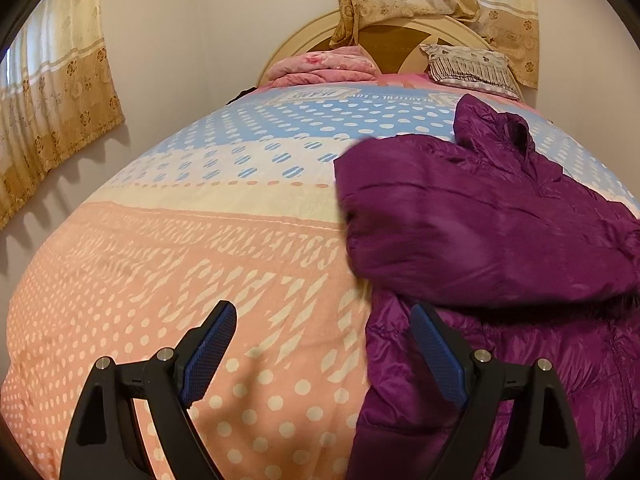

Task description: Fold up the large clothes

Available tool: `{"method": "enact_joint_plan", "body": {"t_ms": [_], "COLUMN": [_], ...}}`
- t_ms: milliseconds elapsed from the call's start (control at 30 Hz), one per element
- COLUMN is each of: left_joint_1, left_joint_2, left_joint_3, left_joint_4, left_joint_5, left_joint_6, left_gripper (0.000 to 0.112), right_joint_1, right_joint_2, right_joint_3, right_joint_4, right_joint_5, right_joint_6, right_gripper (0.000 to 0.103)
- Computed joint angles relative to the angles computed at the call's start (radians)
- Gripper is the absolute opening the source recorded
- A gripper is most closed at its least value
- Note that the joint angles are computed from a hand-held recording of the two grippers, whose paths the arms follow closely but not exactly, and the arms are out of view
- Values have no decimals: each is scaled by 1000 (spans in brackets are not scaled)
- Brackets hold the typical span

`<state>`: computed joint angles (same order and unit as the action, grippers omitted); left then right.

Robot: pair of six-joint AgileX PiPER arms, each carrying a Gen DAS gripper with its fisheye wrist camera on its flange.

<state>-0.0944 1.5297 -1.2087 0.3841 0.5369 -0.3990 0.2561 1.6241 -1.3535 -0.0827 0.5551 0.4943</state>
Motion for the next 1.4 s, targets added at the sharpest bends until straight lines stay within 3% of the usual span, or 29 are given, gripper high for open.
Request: {"method": "enact_joint_plan", "body": {"t_ms": [67,200,300,367,433,500,567,667,733,833,933,1267,1400], "left_joint_1": [-7,-20,-40,-55,-70,-84,-89,-121,-134,-158,-165,-148,-119], "left_joint_2": [8,23,37,49,56,73,116,223,290,374,426,439,331], "left_joint_3": [-19,-58,-95,-138,-180,-231,-300,-415,-470,-522,-529,-559,-439], "left_joint_4": [13,10,1,-20,-38,-73,-136,-104,-92,-44,-23,-73,-115], "left_joint_5": [11,26,42,60,61,65,83,120,142,172,166,201,128], "left_joint_6": [-12,-8,2,17,24,53,106,94,99,81,81,99,91], "left_gripper": [89,89,89,89,89,89,89,89,89,89,89,93,93], "right_joint_1": [-19,-10,-29,-11,16,66,92,91,95,72,24,22,31], "right_joint_2": [-16,-30,-17,-36,-87,-120,-136,-103,-50,24,65,82,71], "right_joint_3": [33,92,111,129,157,154,144,103,65,61,107,99,110], "right_joint_4": [-37,-251,-235,-330,-447,-589,-629,-509,-460,-421,-329,-320,-357], "right_joint_5": [-1,50,71,87,105,154,144,48,45,32,-40,-36,-32], "right_joint_6": [35,252,244,337,472,588,588,398,323,322,296,293,331], "right_gripper": [8,8,16,47,56,56,56,51,50,44,40,40,40]}}
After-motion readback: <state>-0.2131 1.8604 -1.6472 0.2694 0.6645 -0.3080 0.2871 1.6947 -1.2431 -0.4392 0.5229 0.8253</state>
